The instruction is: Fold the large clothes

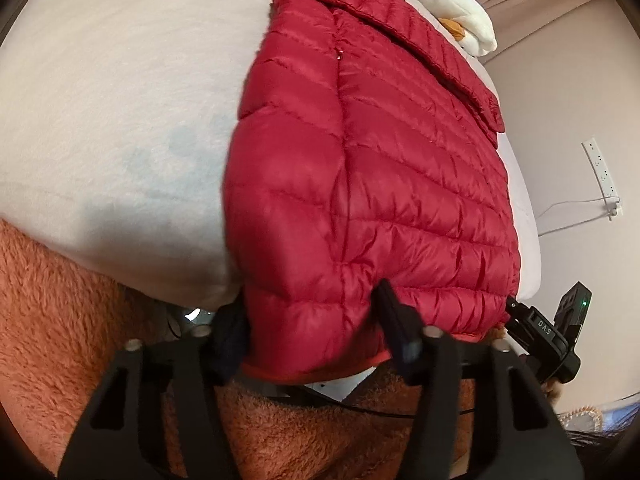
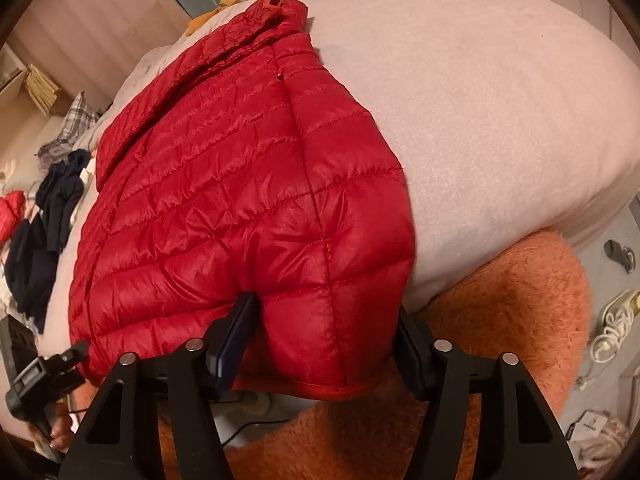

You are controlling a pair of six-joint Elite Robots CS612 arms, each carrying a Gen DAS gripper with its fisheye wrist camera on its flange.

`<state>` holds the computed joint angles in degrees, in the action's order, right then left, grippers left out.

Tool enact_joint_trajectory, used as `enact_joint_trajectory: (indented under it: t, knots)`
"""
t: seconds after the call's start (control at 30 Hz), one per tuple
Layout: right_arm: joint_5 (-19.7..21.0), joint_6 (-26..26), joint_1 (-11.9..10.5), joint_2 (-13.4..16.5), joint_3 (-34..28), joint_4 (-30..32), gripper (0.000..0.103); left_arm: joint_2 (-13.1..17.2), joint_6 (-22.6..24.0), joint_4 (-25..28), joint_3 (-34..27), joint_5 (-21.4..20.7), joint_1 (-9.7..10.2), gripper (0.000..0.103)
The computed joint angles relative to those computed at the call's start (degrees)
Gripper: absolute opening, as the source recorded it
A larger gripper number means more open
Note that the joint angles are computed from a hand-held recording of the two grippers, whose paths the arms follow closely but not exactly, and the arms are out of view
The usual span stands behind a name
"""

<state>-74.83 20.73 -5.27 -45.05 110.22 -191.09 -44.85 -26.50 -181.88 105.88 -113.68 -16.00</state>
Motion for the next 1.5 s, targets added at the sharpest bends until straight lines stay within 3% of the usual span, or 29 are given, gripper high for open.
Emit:
enact_joint_trajectory:
  t: [0.07, 0.13, 0.23, 0.37, 0.5, 0.7, 0.9, 1.17, 1.3, 1.5]
  knots:
    - [0.21, -0.32, 0.01, 0.02, -0.02, -0.22, 0.057, 0.05, 0.27, -0.57, 0.14, -1.1, 0.33, 0.037]
    - [0.09, -0.14, 0.05, 0.07, 0.1, -0.94, 0.052, 0.12, 1.48, -2.27, 0.15, -2.73, 0.43, 0.018]
    - [-0.38, 0.15, 0.27, 0.06, 0.5, -2.52, 0.04, -0.58, 2.81, -4.77, 0.55, -0.57, -0.68, 0.016]
    - [0.79, -0.38, 0.17, -0.38, 1.18, -5.31, 0.02, -0.87, 1.49, -7.9, 0.41, -1.51, -0.68, 0.014]
    - [2.76, -0.17, -0.34, -0.89, 1.72, -7.67, 0.018, -2.3, 3.05, -8.83, 0.86, 0.31, -1.0, 0.013]
    - [5.35, 2.05, -1.27, -1.31, 2.38, -14.53, 0.017, -3.32, 1.19, -14.08, 1.11, 1.51, -1.14, 0.013]
    - [3.61, -0.31, -0.89, -2.38, 2.02, -19.96, 0.016, -4.52, 1.66, -15.05, 0.22, 3.23, -1.51, 0.012]
    - [2.22, -2.51, -0.2, -2.69, 0.16, -19.78, 0.016, -4.56, 0.05, -14.21, -1.42, 4.73, -1.29, 0.013]
    - [1.64, -2.69, 0.01, -2.45, -0.71, -19.64, 0.016, -4.44, -0.25, -11.28, -2.52, 6.42, -1.52, 0.014]
    - [1.84, -1.95, -0.05, -2.05, -1.88, -18.0, 0.016, -3.75, -1.25, -9.04, -4.0, 5.74, -1.22, 0.014]
